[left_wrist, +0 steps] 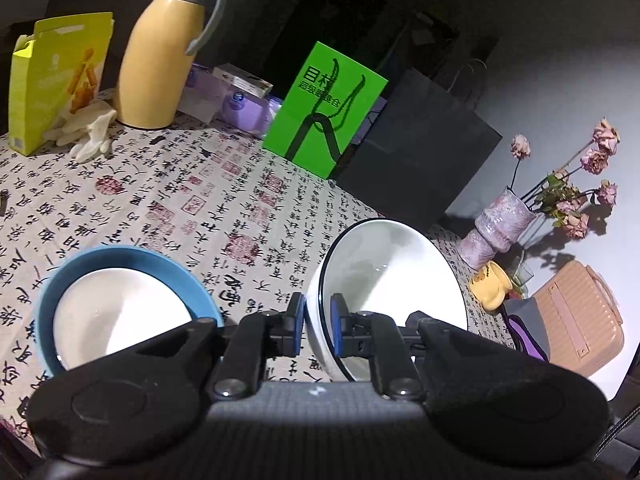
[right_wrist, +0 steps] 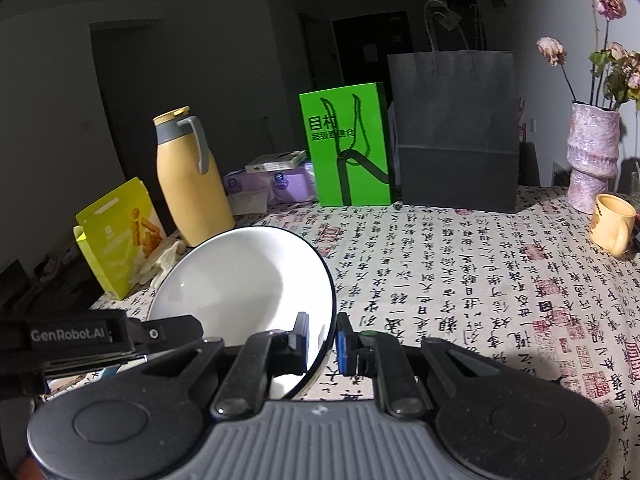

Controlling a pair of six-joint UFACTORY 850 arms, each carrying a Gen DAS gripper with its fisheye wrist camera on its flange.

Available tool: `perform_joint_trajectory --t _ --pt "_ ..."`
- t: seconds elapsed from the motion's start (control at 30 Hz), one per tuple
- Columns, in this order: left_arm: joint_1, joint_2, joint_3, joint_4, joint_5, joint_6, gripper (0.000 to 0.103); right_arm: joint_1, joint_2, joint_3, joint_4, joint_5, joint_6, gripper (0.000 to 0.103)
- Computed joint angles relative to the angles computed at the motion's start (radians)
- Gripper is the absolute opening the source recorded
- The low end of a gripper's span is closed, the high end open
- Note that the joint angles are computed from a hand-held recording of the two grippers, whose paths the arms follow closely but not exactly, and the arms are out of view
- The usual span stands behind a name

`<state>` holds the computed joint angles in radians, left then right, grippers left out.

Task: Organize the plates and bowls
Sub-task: 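Lower the white bowl into the nested bowls with both grippers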

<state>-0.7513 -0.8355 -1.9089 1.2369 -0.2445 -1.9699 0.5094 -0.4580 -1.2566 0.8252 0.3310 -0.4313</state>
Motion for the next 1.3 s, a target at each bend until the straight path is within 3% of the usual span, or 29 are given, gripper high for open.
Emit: perform_joint_trajectory --t 0.8,1.3 --pt "0.052 0.163 0.289 0.627 -0.017 -0.710 0.015 0.082 -0.088 -0.131 0.170 -0.035 -0.228 0.013" --pt "0.085 0.222 0.414 0.849 -0.042 -0.986 0.015 0.117 -0.151 -0.211 0.282 -0.073 -0.359 0.013"
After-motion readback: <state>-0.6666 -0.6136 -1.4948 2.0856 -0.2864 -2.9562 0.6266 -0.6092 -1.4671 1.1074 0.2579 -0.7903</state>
